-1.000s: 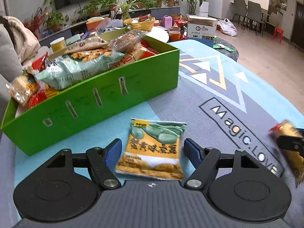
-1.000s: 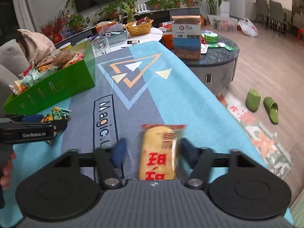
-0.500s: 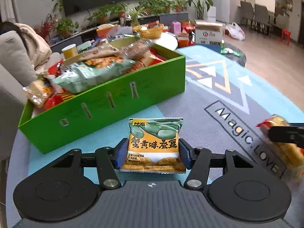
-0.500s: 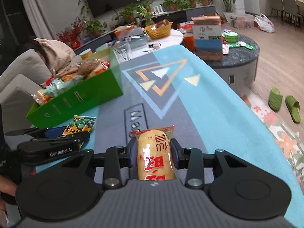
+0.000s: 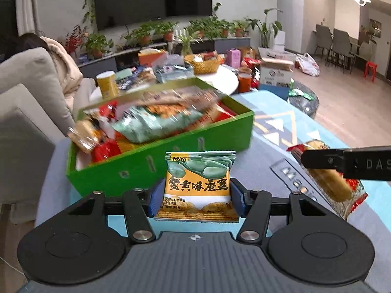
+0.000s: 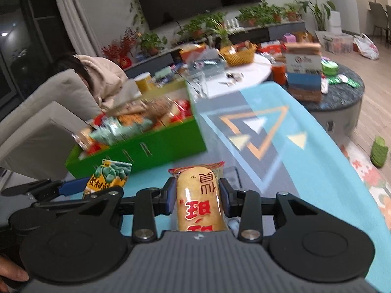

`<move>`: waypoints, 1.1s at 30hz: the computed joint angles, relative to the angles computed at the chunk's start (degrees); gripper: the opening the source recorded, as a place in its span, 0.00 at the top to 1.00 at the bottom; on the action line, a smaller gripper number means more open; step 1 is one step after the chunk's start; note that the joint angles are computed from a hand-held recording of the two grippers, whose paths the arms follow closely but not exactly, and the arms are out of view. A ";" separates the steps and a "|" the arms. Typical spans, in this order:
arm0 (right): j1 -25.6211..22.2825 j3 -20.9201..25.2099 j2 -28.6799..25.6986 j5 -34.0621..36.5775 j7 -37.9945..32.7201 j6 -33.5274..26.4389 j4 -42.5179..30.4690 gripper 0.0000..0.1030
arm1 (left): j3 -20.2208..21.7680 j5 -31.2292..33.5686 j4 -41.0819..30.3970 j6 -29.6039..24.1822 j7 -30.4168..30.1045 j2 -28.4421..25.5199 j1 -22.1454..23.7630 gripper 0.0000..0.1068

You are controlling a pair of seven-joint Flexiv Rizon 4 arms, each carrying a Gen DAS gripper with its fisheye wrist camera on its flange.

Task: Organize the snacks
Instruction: 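Carry the bean-snack packet into the box with the left while the right carries the bread packet in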

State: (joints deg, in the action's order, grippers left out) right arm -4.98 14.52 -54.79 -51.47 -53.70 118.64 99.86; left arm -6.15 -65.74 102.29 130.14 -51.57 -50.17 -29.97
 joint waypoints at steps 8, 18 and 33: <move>0.60 2.19 -2.91 -5.12 3.24 -0.98 -8.87 0.60 | 0.93 0.66 0.15 2.90 -2.09 2.25 2.66 0.51; 0.92 9.56 -10.49 -6.78 4.11 -7.60 -21.96 0.60 | -1.68 -7.52 -12.74 4.93 11.48 -2.08 6.40 0.51; 7.74 10.41 -22.37 -7.22 1.34 -6.95 -39.99 0.59 | -11.57 -11.34 -31.68 3.84 24.72 -12.67 14.25 0.50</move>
State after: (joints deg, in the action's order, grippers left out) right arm 2.76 24.93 -77.16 -58.70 -52.36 111.69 59.87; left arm -17.73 -77.08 70.62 133.98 -26.85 -62.84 -15.72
